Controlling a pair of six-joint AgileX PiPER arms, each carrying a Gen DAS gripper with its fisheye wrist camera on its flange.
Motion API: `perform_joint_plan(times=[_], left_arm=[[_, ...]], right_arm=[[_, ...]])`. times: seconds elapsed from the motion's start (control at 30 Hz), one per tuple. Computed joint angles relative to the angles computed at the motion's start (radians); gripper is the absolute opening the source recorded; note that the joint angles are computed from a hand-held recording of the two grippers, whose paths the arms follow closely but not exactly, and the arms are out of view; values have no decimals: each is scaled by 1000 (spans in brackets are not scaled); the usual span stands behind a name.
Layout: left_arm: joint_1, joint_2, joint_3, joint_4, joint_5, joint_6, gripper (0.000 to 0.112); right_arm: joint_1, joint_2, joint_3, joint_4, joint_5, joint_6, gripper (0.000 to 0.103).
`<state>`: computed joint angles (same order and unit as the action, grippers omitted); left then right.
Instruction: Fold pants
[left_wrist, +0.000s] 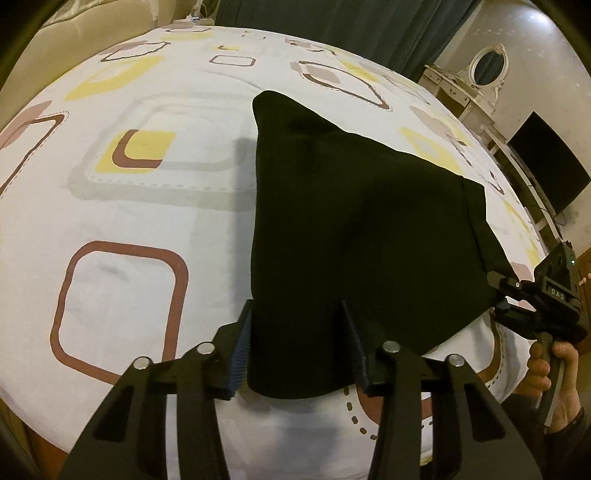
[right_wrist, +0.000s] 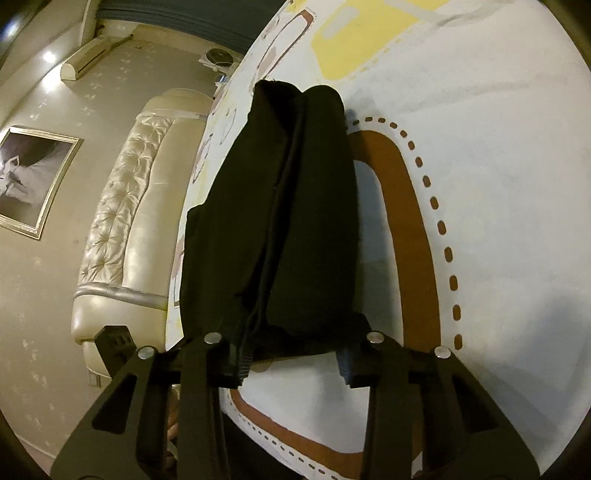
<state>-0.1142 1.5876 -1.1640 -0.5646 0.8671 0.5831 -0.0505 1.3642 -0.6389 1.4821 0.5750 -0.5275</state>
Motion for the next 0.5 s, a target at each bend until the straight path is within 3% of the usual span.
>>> perform_joint_plan(times=[0.5], left_arm=[[7,-45,15,46,1,-24,32]], right_arm=[[-30,-32,27,-17,37,-15,34]])
